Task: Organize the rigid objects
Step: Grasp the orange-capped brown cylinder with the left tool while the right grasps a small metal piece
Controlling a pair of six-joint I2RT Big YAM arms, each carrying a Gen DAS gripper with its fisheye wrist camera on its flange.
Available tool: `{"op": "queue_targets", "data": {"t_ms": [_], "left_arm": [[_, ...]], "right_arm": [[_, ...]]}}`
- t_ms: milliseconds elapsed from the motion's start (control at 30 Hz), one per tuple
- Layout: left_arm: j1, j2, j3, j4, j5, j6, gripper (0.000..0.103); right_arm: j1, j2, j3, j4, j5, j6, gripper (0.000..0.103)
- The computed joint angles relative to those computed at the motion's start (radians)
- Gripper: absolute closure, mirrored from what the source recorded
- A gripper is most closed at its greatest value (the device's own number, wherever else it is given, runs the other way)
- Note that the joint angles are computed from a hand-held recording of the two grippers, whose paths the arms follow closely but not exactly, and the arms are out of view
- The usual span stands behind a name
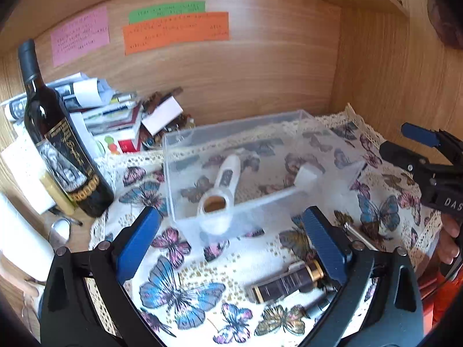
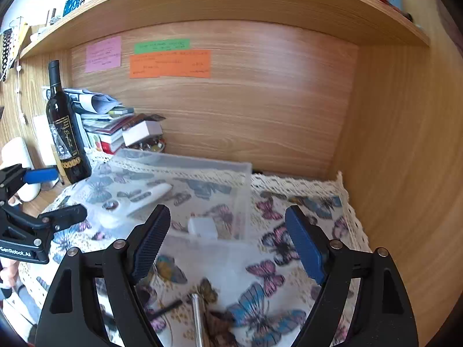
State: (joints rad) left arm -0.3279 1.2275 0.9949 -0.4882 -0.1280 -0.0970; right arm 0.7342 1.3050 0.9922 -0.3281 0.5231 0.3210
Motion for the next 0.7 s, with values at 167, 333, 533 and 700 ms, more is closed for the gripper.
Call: {"op": "queue_targets", "data": {"t_ms": [167, 333, 533, 700], "left_arm": [[-0.022, -0.008, -0.041, -0.020, 0.010, -0.002, 0.002], [-0.046, 0.022, -0.063, -0.052, 0.004, -0.004, 0.002], [-0.062, 0.056, -0.070, -0.064, 0.040, 0.021, 0.002], [-0.069, 0.095, -0.044, -0.090, 0.076, 0.037, 0.020]], "right_arm": [[0.001, -0.027, -0.047, -0.037, -0.012, 0.058, 0.023], [-0.002, -0.031, -0.080, -0.077, -0.035, 0.121, 0.023], [-0.005, -0.014, -0.108, -0.103, -0.082, 0.183, 0.023], [-0.003, 0.000, -0.124, -0.105, -0.120, 0.213, 0.024]]}}
